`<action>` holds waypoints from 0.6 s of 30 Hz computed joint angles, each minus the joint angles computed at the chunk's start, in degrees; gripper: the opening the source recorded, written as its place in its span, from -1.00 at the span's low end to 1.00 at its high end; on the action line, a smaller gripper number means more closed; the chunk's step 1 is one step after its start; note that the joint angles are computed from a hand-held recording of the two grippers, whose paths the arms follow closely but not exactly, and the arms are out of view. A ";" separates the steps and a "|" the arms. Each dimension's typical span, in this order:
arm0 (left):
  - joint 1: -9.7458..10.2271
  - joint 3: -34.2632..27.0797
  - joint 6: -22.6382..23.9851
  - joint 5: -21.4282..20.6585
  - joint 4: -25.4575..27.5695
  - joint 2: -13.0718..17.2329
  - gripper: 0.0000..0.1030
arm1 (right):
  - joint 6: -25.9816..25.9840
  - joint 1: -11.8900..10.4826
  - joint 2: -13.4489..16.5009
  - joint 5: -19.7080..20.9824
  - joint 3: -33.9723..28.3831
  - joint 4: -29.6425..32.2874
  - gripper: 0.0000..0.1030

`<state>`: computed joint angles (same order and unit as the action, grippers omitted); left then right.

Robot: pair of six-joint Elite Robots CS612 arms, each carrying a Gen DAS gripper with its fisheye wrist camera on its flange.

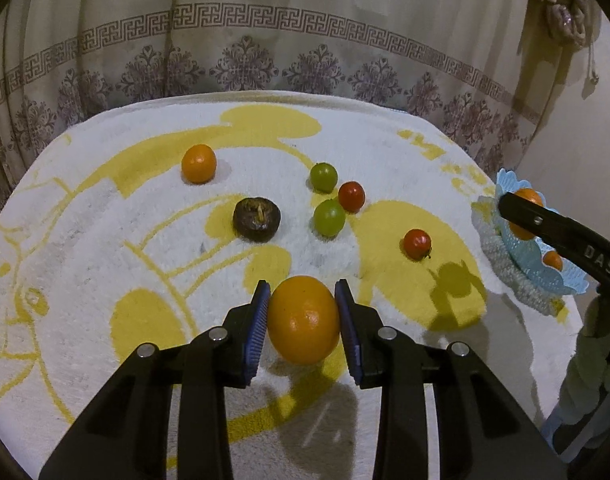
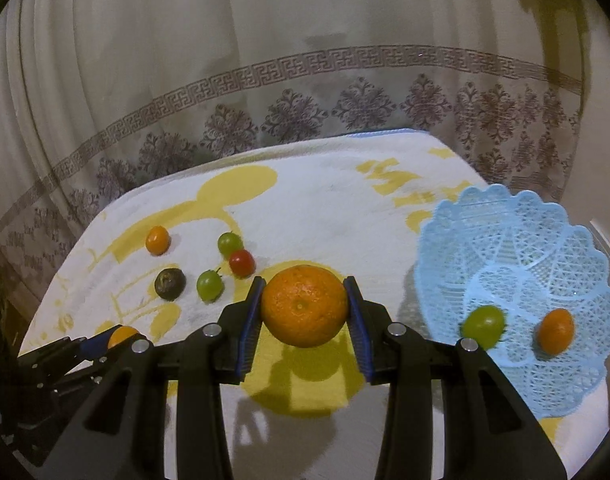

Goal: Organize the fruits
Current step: 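Carry both oranges into the blue basket and open both grippers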

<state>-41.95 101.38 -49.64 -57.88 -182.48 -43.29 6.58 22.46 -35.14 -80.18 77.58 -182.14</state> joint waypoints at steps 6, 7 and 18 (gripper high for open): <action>-0.23 -0.37 0.12 0.55 0.36 -0.35 -0.35 | 1.48 -1.31 -1.30 -0.43 2.50 -3.06 -0.21; -0.32 -0.47 0.19 0.73 0.60 -0.41 -0.35 | 1.65 -1.55 -1.50 -0.50 2.91 -3.55 -0.21; -1.07 -3.79 2.21 0.37 2.55 -0.02 -0.35 | 3.57 -4.46 -2.85 -1.57 5.96 -5.93 -0.21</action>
<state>-43.02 97.59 -47.43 -57.51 -179.93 -43.31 10.15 18.00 -37.99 -81.76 83.54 -188.06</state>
